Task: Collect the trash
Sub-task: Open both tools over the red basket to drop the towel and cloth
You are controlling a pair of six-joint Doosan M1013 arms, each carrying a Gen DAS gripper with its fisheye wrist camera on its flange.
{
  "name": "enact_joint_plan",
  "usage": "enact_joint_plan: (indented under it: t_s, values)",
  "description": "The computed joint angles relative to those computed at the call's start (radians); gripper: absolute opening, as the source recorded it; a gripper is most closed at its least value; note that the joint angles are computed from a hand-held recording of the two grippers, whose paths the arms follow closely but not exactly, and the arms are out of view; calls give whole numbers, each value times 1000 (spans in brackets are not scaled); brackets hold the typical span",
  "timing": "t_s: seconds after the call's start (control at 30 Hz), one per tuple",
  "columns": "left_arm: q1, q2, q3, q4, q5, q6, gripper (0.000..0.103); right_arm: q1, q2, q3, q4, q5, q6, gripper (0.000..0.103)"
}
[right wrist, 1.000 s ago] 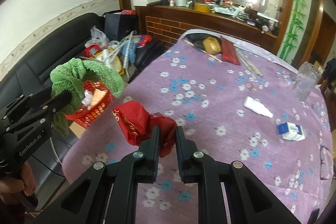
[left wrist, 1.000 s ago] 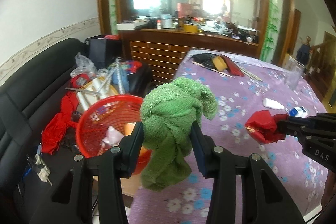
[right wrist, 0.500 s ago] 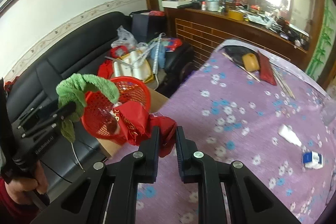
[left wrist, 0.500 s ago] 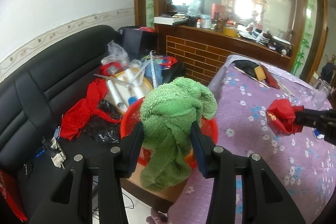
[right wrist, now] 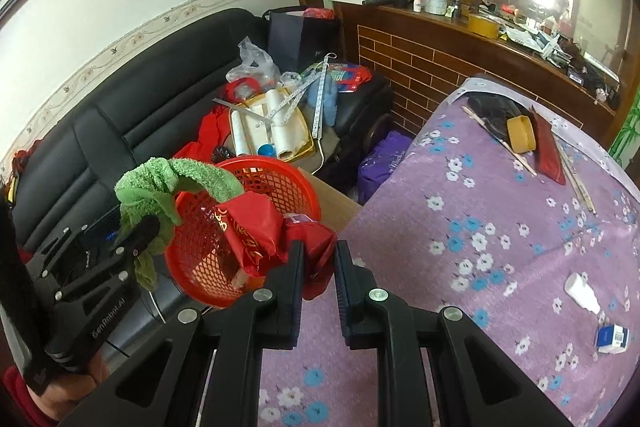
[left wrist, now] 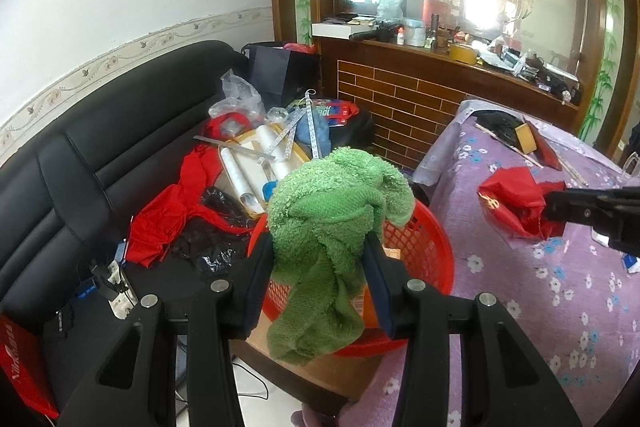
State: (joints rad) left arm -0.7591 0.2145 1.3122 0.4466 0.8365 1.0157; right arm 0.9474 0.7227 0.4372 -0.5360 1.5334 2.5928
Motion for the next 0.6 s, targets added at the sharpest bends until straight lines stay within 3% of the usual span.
enact_joint_plan:
  t_s: [0.33,0.6]
  values:
    - [5,34,-23,-4,23,15,44,-37,68,-111,53,24,-43,16]
    - [10,52,-36,-5,39,16,44,-63,83,-121,102,11,-33,16]
